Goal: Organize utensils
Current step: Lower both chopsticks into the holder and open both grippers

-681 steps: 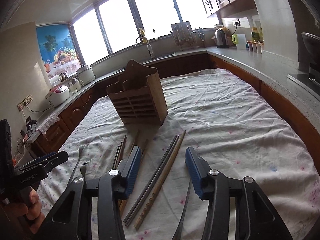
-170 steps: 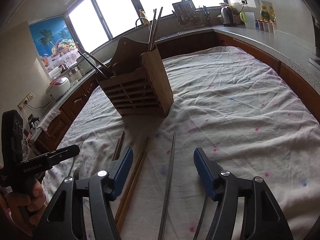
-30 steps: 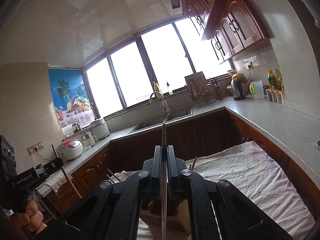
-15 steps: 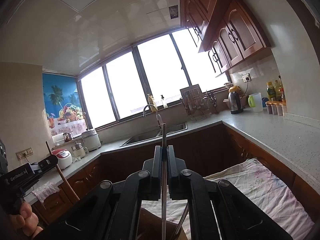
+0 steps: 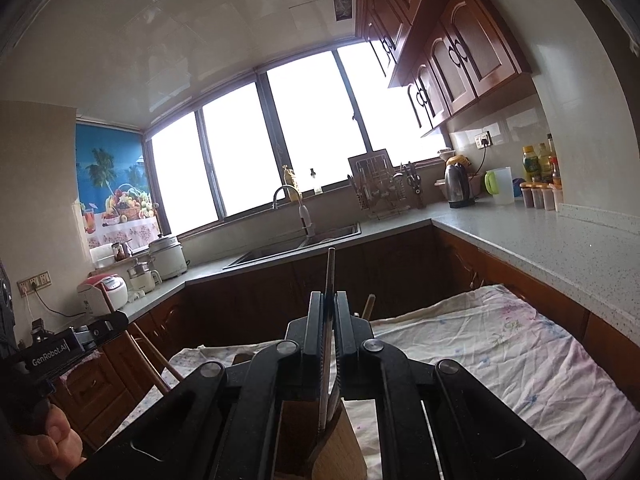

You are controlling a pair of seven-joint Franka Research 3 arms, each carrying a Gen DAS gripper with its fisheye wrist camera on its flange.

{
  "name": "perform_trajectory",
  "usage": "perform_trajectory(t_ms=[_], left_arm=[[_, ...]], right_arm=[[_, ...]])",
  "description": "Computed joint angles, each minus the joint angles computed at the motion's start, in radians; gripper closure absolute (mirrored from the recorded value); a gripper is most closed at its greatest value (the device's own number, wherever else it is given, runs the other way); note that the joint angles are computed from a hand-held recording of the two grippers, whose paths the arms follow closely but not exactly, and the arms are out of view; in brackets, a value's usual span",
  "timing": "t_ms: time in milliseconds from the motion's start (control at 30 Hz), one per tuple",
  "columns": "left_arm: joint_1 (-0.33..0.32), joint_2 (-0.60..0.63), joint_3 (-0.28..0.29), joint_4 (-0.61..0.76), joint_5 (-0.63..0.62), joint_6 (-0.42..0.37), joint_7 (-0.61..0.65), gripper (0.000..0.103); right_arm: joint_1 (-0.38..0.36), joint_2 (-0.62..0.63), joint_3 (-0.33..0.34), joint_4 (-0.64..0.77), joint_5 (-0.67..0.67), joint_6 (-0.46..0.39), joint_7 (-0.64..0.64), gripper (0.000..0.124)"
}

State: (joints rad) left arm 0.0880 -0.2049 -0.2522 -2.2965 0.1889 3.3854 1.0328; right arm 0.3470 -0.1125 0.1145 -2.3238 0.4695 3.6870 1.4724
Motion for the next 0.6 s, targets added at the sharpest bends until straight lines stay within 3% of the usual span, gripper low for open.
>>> perform_trajectory(t_ms=[100, 200, 233, 333, 400, 533, 600], left_arm=[[-0.101, 0.005, 0.100, -0.007, 0.050, -0.026, -0.019, 0.098], [-0.063, -0.004, 0.061, -0.019, 0.054, -0.028, -0.010, 0.097], [-0.088, -0.005, 0.086, -0.016, 0.063, -0.037, -0.015, 0.097], [-0.244, -0.001, 0.242, -0.008, 0.099, -0.059, -0.028, 0.097], [-0.302, -0.002, 0.297, -0.005, 0.104, -0.067, -0.027, 0.097], [-0.311, -0.003, 0.302, -0.001, 0.096, -0.080, -0.016, 0.097], [-0.356, -0.003, 0.343, 0.004, 0.086, -0.089, -0.003, 0.097]], right_arm=[[0.000, -0.012, -0.002, -0.016, 0.000, -0.028, 0.002, 0.119], [-0.002, -0.021, -0.001, -0.021, -0.003, -0.074, 0.007, 0.119], [-0.006, -0.023, 0.006, -0.019, 0.008, -0.094, -0.006, 0.119], [-0.023, -0.025, 0.039, -0.012, 0.072, -0.113, -0.071, 0.119], [-0.016, -0.032, 0.026, -0.011, 0.064, -0.135, -0.054, 0.119], [-0.018, -0.035, 0.021, -0.007, 0.060, -0.153, -0.047, 0.119], [-0.015, -0.033, 0.012, -0.004, 0.047, -0.162, -0.032, 0.119]])
